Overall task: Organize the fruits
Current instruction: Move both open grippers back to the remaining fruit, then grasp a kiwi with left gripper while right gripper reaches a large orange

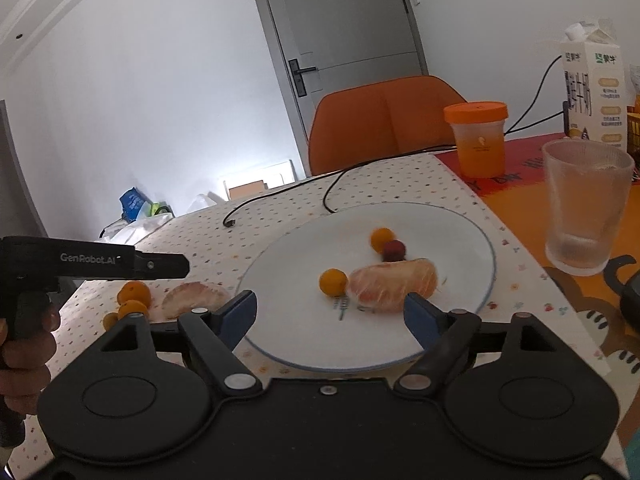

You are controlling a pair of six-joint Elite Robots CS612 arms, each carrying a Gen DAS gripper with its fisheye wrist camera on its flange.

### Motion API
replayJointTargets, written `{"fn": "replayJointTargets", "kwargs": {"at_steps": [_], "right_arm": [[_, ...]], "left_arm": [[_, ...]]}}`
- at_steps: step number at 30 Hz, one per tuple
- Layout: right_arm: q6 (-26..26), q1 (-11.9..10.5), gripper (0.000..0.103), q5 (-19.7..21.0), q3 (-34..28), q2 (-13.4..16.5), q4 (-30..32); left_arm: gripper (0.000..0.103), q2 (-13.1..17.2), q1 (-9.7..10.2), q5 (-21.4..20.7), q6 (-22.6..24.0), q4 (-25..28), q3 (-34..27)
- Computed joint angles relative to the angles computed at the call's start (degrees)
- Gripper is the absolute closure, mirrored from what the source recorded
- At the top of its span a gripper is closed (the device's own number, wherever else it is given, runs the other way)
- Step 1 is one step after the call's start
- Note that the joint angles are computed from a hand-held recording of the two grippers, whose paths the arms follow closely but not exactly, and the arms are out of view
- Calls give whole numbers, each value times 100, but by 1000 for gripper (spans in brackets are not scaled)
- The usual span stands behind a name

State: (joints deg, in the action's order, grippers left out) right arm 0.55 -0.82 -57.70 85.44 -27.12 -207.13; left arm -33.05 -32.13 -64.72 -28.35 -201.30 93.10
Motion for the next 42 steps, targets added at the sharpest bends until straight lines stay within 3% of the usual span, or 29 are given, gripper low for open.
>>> {"fn": "replayJointTargets", "kwargs": {"at_steps": [4,7,21,29,42], "right_arm": [[-62,56,19,22,25,-38,19],[-135,105,19,49,29,-61,38],[-559,362,18,136,29,-136,267],[-656,478,0,88,20,-150,307],[-970,624,0,140,-87,-155,692]], "left_arm": [[32,-63,22,191,-28,-180,197],[29,-118,45,342,-152,-248,352],[29,-245,185,514,-620,-455,838],[29,-246,271,491,-897,-466,984],[32,-173,367,397,-1118,-506,1038]]}}
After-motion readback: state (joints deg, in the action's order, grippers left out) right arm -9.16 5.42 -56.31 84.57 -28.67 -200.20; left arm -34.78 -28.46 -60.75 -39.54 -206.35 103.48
